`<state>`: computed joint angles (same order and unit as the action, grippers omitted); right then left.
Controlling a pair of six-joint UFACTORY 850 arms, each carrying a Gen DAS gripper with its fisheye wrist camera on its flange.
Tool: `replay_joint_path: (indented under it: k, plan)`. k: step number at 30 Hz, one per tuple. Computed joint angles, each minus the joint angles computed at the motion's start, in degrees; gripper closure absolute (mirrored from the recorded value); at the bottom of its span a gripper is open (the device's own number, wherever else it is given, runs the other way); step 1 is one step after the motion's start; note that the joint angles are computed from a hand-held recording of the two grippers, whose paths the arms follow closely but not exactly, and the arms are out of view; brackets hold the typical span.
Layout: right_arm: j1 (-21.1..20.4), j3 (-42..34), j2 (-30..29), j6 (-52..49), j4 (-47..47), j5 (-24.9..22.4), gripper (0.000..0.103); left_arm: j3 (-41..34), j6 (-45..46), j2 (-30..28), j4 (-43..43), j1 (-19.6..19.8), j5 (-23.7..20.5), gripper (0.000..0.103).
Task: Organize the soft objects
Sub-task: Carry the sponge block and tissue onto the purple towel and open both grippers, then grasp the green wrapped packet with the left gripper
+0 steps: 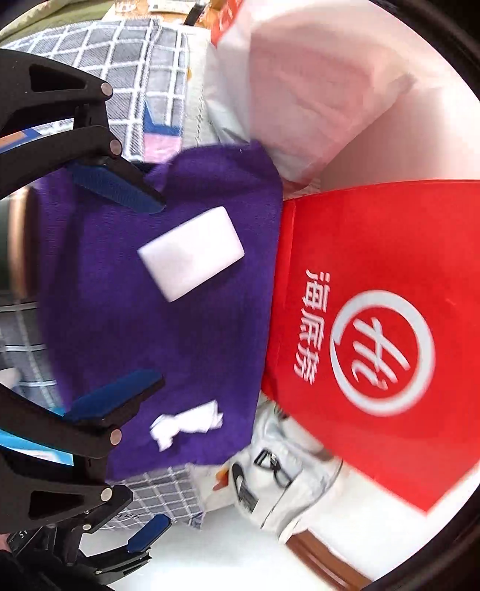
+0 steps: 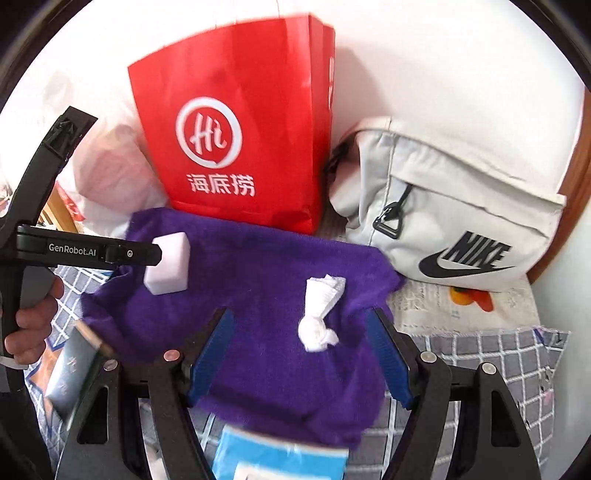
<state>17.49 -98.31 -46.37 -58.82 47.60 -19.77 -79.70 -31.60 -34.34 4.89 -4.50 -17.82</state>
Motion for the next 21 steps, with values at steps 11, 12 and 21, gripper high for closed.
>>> replay_joint_path:
  k: [11,12,21]
  plan:
    - [0.17,19.87,13.66,-17.07,16.0,-2.8,0.029,15.86,-24.85,14.65,20.68,-2.7,1.38,0.017]
    - [0.22,21.52,14.67,-18.63,17.4,-3.02,0.029,17.26,-25.39,15.75,20.93,-3.01,1.54,0.017]
    - [-0.42,35.29,23.22,-31.73,28.27,-3.43,0.029,31.58,-31.54,25.02,23.36,-7.36,6.57,0.017]
